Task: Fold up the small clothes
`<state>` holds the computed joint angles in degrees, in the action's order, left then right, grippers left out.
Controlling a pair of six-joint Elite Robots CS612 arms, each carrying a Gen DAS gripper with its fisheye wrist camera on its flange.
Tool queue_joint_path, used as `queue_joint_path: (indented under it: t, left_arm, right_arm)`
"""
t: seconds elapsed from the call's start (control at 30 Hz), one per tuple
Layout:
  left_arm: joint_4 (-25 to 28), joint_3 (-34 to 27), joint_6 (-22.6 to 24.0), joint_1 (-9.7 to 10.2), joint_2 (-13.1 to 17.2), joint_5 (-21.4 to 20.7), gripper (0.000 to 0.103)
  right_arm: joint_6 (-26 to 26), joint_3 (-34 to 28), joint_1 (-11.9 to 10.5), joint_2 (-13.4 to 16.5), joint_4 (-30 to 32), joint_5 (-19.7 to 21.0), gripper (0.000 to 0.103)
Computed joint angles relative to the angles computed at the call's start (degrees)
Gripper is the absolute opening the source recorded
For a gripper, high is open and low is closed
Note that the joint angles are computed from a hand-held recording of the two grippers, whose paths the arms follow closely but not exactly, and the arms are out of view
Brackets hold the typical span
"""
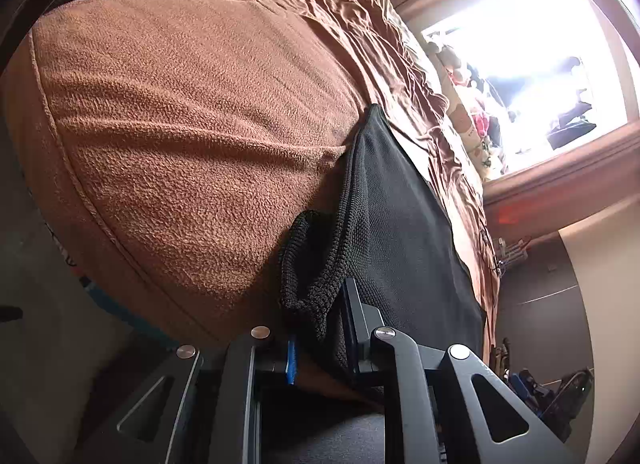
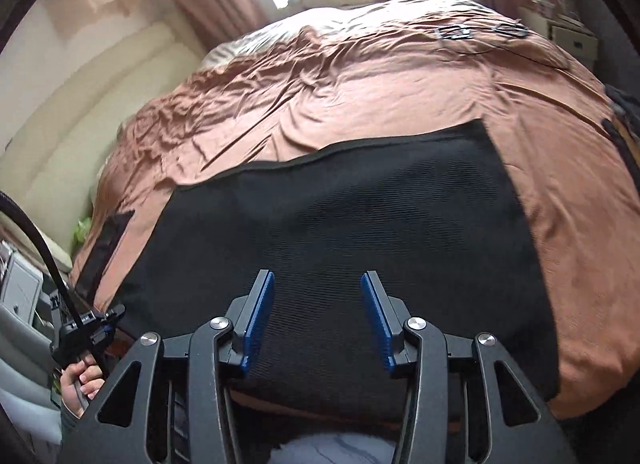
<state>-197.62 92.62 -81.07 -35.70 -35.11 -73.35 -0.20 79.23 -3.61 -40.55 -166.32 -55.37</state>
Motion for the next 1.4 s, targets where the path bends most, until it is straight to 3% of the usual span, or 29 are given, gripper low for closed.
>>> queue_joint_path:
  t: [0.07,0.2,0.4,0.7,0.97,1.4]
  left_arm:
    - [-0.21,0.01,-0.59,-0.13,0.09,0.67,0.018]
    - [-0.99,0.29,-1.87,-0.60,0.16,3.20,0.007]
    - [-0.58,0.46,-3.98,-1.41,0.19,6.71,0.005]
    - [1.38,0.98,-6.31,-2.38,-0.30,10.89,0.005]
    - [1.31,0.81,-7.77,-2.22,-0.01,10.41,0.005]
    - [3.99,0.04,-8.54,-1.67,-0.10,8.36,0.006]
  right_arm:
    - [-0.92,-2.30,0.79,1.00,2.68,0.07,0.036]
    - [-2.96,-7.17,2.45,3.24,7.43,-1.46,0.030]
    - [-6.55,-16.89,4.97,7.71,17.72,-4.80,0.018]
    - [-9.85,-30.09,8.34,14.33,27.20,-10.80,0.009]
    - [-9.62,-42.33,10.09,21.05,32.77,-14.10,0.005]
    - [-6.28,-64.50,10.77,32.67,41.24,-16.25,0.003]
